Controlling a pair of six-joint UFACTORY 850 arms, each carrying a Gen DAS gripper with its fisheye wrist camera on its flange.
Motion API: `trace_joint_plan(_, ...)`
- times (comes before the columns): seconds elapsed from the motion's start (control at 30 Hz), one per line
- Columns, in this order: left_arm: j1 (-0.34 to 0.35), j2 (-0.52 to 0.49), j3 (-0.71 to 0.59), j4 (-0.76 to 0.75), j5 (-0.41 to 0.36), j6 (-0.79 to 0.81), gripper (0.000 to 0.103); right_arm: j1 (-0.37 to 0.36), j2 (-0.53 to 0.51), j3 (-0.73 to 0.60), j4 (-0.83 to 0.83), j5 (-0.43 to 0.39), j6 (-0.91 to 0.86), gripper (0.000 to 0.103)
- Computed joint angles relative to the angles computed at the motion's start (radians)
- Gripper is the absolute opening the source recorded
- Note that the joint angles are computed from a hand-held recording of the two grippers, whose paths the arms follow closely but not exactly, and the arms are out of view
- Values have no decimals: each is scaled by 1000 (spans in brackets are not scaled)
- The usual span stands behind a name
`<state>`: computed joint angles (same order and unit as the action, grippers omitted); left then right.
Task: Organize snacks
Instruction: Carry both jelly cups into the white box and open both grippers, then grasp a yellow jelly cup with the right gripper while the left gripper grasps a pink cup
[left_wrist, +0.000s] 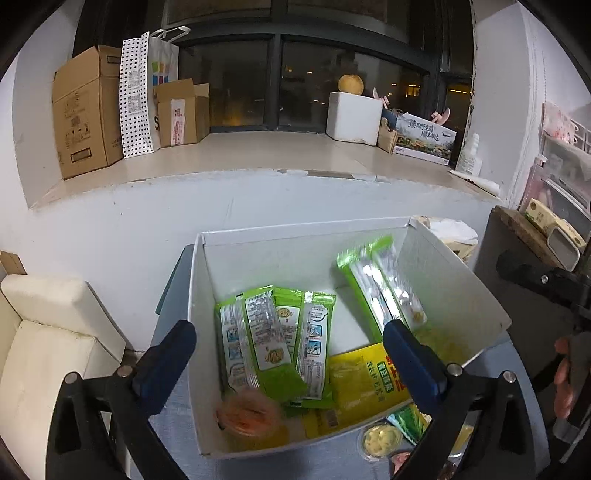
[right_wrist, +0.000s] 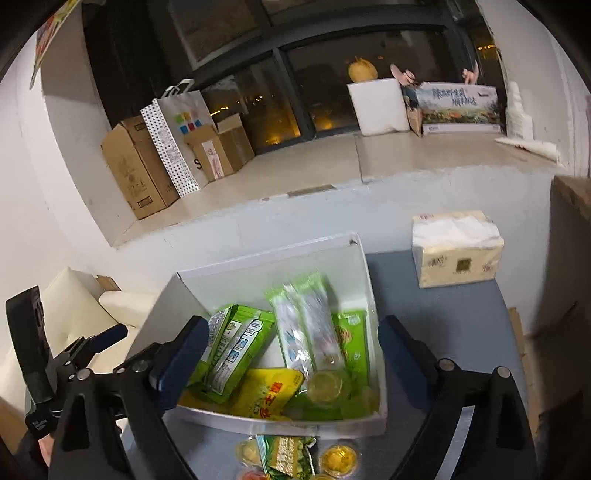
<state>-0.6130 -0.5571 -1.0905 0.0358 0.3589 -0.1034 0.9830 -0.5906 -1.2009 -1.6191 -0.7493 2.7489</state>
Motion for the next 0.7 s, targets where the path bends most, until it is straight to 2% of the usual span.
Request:
trace_joint_plan(0.1, 2, 13, 15, 35, -2, -35, 103, 5, 17, 31, -30, 5, 60, 97)
trace_joint_plan(0.17, -2, 32, 35, 16, 5, -17, 103, 20, 29, 50, -40, -20, 85, 103)
trace_joint_plan(0.37, -20, 113, 141, 4, 55, 31, 103, 86, 55, 93, -19, -91, 104, 103)
trace_joint_plan(0.57, -48, 177, 279, 64, 117, -23, 103, 175, 12, 89, 98, -109, 55, 103)
trace_joint_plan(0.7, -73, 193, 366, 73, 156, -63, 103, 217, -35, 89, 108, -79, 117, 103)
